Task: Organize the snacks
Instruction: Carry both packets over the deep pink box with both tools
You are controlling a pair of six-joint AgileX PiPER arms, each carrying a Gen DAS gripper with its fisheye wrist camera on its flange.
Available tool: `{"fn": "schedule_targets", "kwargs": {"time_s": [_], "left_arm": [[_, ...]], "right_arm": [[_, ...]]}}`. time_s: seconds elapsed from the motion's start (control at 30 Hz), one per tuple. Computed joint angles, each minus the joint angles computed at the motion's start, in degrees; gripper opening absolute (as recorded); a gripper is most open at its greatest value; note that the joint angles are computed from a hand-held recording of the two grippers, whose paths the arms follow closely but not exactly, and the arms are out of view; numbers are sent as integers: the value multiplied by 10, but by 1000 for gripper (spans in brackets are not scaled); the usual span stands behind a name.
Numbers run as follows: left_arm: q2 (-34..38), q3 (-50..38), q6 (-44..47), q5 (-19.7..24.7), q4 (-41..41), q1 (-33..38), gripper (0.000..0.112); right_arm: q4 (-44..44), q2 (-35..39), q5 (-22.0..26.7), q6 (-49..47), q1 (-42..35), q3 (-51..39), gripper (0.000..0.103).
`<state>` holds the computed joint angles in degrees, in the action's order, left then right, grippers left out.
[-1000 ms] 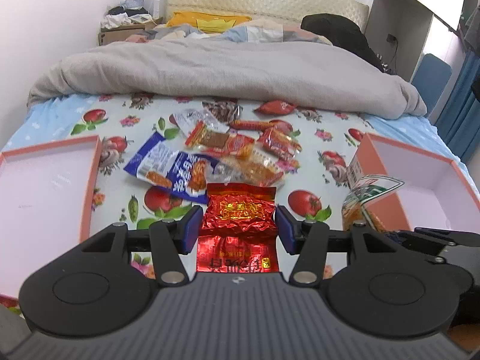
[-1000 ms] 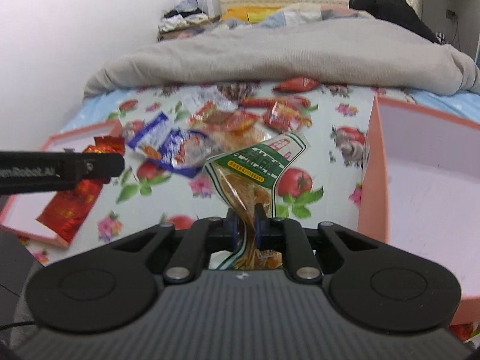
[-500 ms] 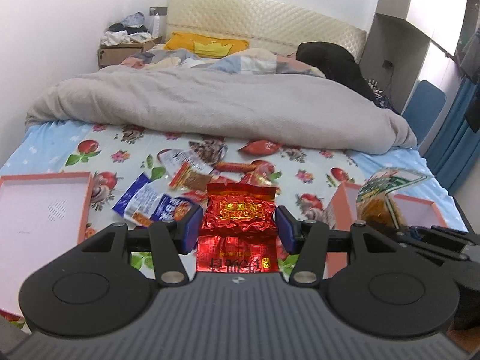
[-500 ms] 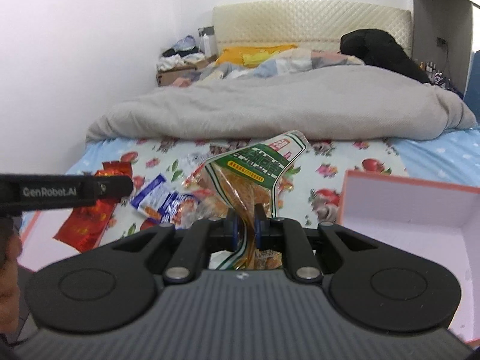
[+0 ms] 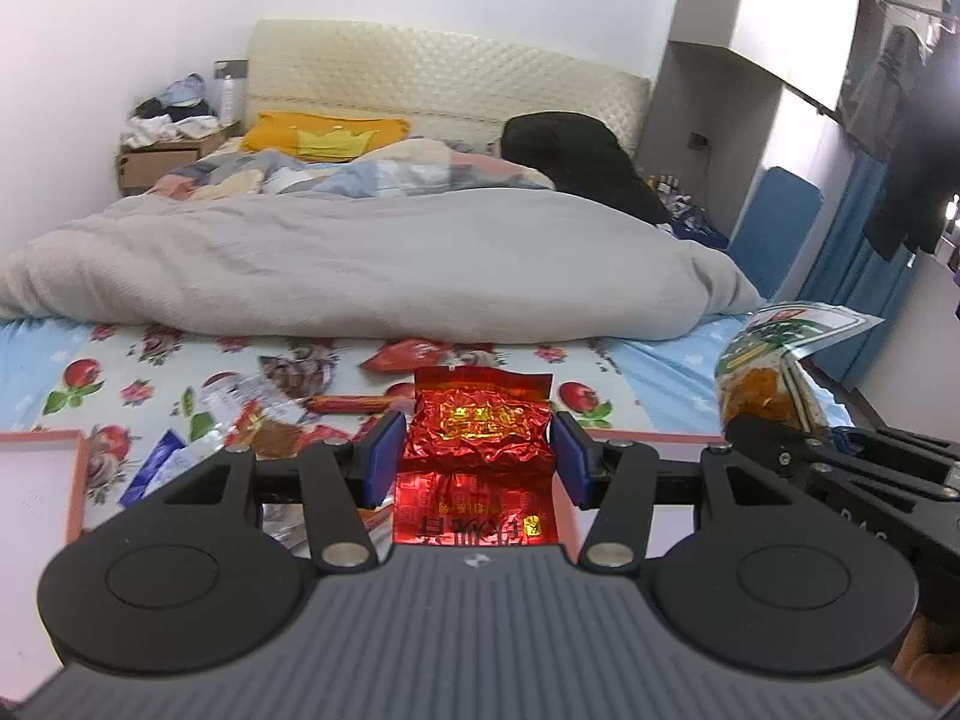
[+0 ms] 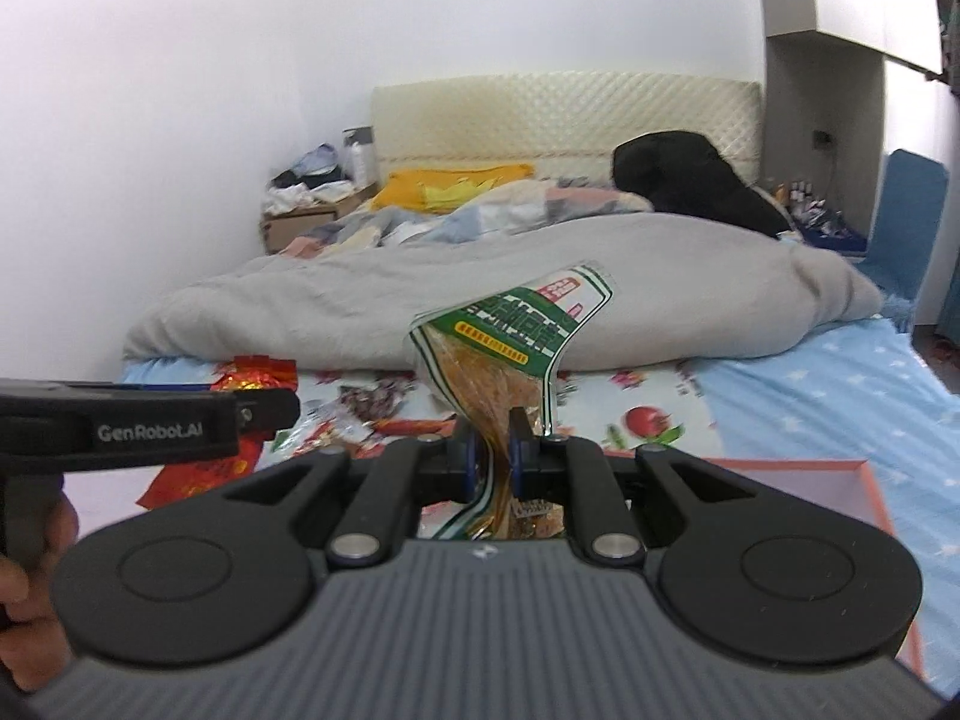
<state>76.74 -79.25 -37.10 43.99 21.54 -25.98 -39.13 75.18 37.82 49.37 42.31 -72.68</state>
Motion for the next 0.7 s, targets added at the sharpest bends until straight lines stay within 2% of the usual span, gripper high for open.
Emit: {"fn": "schedule_targets", "kwargs": {"time_s": [0.2, 0.43, 0.7], "left_arm": [[82, -62, -16, 1, 9, -51, 59], [198, -126, 9, -9, -39, -69, 59], [330, -215, 60, 2, -100, -76, 59]], "right_arm": [[59, -12, -34, -61, -91, 38, 13], [166, 3, -77, -159, -201, 87, 13], [290, 42, -117, -280, -295, 148, 13]]}}
